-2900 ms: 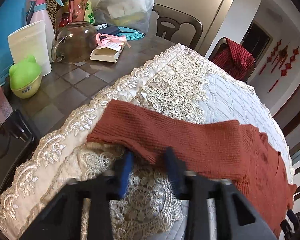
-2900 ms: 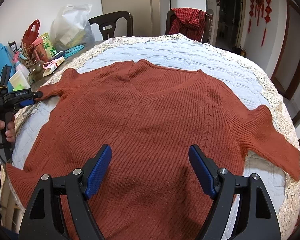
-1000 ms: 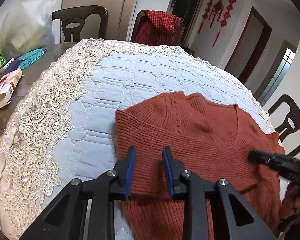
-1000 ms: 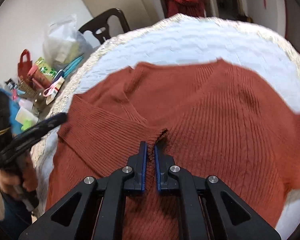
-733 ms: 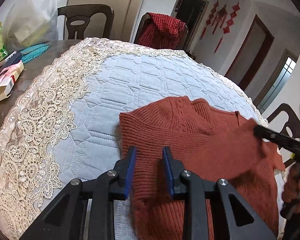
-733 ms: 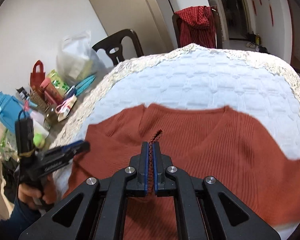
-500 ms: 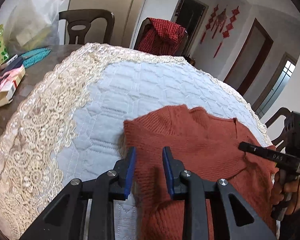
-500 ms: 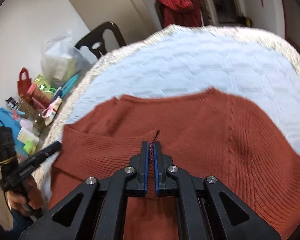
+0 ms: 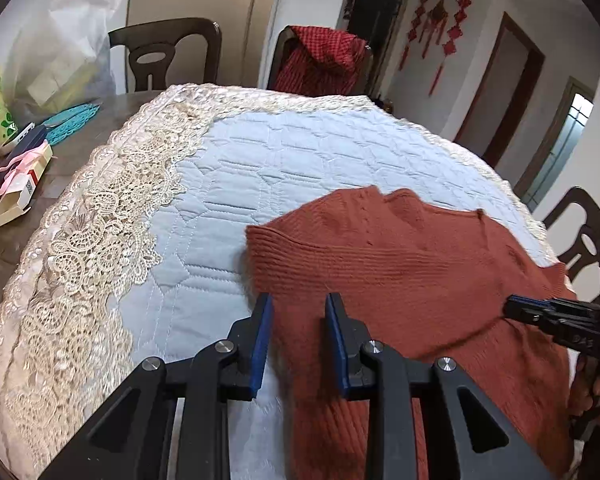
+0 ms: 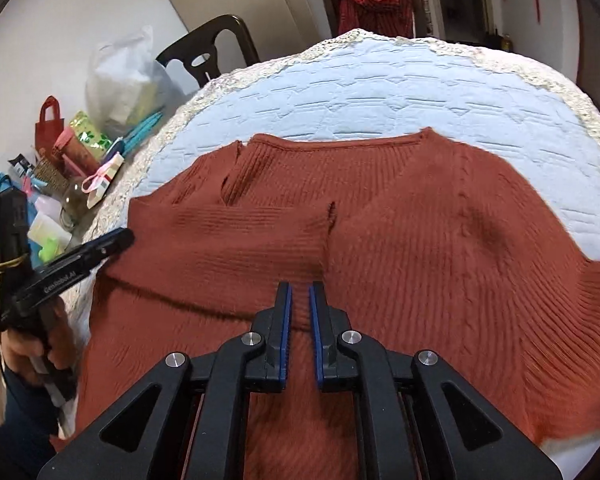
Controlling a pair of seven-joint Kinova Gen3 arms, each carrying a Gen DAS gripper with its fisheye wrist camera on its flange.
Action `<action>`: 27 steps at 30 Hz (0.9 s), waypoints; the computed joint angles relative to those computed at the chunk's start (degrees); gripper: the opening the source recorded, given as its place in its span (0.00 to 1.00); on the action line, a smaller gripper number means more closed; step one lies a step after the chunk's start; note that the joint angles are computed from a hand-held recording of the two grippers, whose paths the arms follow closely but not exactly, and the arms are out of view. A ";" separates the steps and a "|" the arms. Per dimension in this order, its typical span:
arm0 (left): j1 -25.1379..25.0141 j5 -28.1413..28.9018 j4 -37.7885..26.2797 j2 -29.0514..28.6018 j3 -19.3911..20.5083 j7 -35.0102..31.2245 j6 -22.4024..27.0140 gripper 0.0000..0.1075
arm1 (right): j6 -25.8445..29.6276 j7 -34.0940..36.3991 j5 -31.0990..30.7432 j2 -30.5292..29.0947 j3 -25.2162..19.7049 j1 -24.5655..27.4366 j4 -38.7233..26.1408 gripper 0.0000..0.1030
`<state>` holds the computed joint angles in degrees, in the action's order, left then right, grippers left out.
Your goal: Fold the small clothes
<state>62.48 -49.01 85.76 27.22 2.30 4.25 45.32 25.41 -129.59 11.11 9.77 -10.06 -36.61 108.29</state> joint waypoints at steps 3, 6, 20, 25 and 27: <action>1.44 -2.62 0.63 -0.43 -0.56 1.67 -0.77 0.28 | 0.92 -1.91 2.33 -0.89 1.05 -2.28 0.07 0.13; 0.41 -2.06 -1.07 0.97 0.15 0.36 -0.41 0.28 | -3.26 -3.44 3.51 -1.95 -0.11 -0.64 1.78 0.13; -2.23 2.06 -3.44 3.24 -0.50 -2.95 -0.76 0.28 | -4.80 -1.96 1.76 2.17 0.34 1.10 -1.73 0.17; 0.38 1.65 -1.55 1.74 -1.86 -2.16 -0.73 0.28 | -2.25 -2.22 0.21 2.84 2.51 -0.43 -2.33 0.17; 1.29 0.89 0.44 0.64 -1.48 -1.18 -1.49 0.28 | -3.57 -3.07 0.91 0.59 2.32 -1.10 0.22 0.17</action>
